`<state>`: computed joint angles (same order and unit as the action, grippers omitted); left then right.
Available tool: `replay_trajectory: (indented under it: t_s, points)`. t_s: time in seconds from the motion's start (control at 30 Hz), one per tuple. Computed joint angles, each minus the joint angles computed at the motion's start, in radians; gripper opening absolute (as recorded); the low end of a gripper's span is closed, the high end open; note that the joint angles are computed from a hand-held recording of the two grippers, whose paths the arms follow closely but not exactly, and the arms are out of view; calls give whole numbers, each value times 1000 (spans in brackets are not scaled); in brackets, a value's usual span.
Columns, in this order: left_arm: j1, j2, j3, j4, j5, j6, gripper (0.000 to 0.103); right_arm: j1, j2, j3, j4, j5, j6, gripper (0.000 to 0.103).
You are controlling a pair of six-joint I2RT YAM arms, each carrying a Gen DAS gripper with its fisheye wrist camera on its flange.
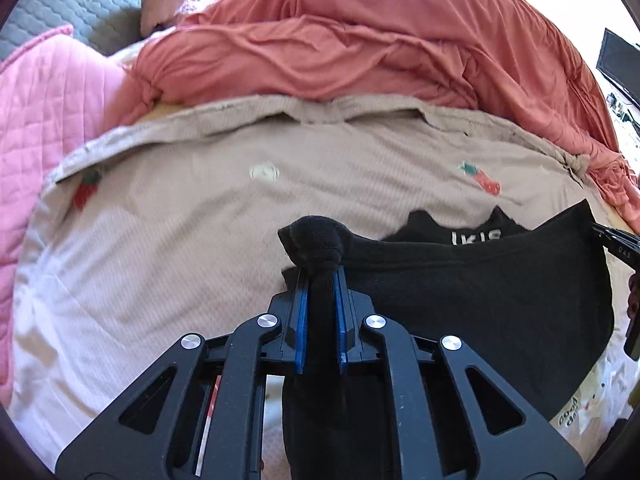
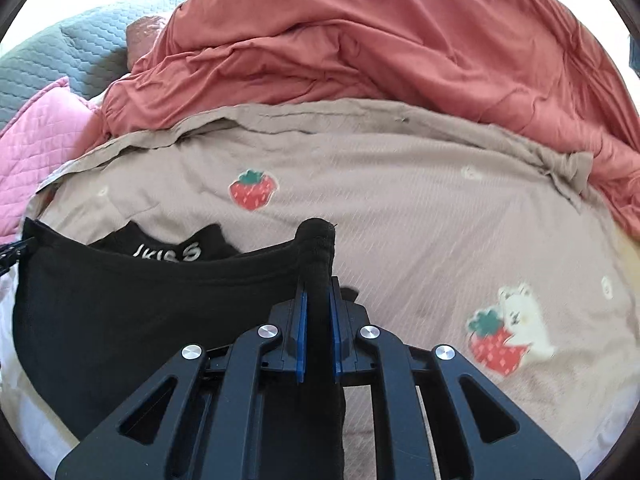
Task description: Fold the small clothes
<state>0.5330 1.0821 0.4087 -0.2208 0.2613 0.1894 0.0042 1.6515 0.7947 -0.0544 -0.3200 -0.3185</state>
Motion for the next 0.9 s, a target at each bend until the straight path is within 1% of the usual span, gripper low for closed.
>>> replay_trajectory:
  t_s: [0.07,0.13,0.23,0.3,0.33,0.37,0.4,0.43,0.47,0.53,0.6,0.67,0.73,0.8,0.83,0.9]
  points:
    - [-9,36,18,16,-11,-18,5,13,27,22,6,28,15,9]
    - [-37,109,31,52,-55,-28,6,19,69,40,15,55,23,9]
    - [-75,211,31,102,-116,-36,11,51,131,39,53,135,32,9]
    - [-86,283,30,132,-147,-48,19,73,155,15,93,191,23,9]
    - [-80,303,24,149,-150,-47,22,84,160,0,119,215,17,11]
    - [-70,307,19,154,-146,-41,27,97,170,-14,150,250,-7,12]
    - [-51,303,9,163,-135,-30,31,101,173,-23,166,263,-21,15]
    - [-32,290,0,164,-123,-17,34,104,175,-30,180,276,-34,20]
    - [-15,275,-7,161,-116,-7,36,103,169,-38,193,287,-49,23]
    - [40,222,-21,128,-81,17,36,90,159,-44,194,277,-59,37]
    - [100,168,-32,85,-24,33,36,57,134,-50,175,245,-56,45]
    - [143,118,-40,44,14,39,36,23,103,-65,158,198,-52,46]
    - [195,56,-47,-13,69,44,38,-11,63,-90,140,153,-52,50]
    - [227,-4,-53,-68,105,51,49,-35,25,-115,125,118,-62,50]
    - [236,-29,-54,-91,113,54,51,-41,8,-124,116,106,-65,54]
    - [267,-87,-54,-153,142,62,58,-62,-43,-153,93,71,-71,57]
